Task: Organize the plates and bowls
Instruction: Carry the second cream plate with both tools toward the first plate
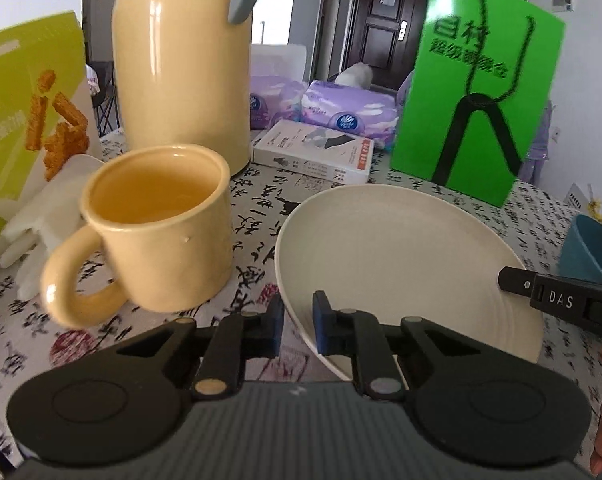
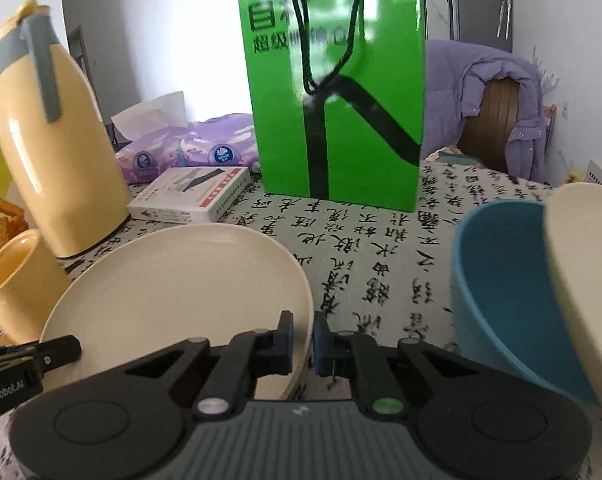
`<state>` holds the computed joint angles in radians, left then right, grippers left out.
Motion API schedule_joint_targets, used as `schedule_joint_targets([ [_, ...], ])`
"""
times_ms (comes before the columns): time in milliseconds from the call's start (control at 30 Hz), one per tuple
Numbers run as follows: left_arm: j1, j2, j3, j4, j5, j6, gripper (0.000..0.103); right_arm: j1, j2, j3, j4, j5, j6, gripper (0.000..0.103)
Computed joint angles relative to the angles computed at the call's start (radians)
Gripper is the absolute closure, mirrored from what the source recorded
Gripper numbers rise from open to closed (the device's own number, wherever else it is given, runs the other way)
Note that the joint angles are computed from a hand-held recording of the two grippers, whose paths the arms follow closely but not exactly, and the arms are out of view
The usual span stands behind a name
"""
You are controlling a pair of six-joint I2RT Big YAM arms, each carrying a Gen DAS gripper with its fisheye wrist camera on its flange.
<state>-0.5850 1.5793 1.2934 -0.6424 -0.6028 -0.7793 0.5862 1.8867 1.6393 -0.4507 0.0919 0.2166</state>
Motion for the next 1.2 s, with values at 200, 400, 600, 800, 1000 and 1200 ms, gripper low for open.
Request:
schedule_joint_targets([
  [200,-0.079,-0.110,-0.071,-0.035,-0.037,-0.051,0.088,0.024,-0.164,-0.183,0.054,0.020,0.017,0.094],
  [400,-0.203,-0.217,-0.138,-0.085,-0.115,-0.135,0.088,0.081,-0.368,-0.387,0.109,0.100,0.032,0.095],
  [600,-0.358,-0.284,-0.179,-0.168,-0.202,-0.250,0.088,0.140,-0.578,-0.588,0.126,0.179,0.067,0.095],
  [800,-0.527,-0.296,-0.186,-0.276,-0.287,-0.398,0.088,0.224,-0.782,-0.766,0.107,0.293,0.136,0.095],
  [1000,-0.638,-0.277,-0.168,-0.308,-0.321,-0.440,0.088,0.315,-0.965,-0.896,0.050,0.436,0.221,0.095],
  [1200,-0.681,-0.239,-0.144,-0.212,-0.322,-0.355,0.089,0.348,-1.116,-0.978,-0.024,0.535,0.319,0.095],
])
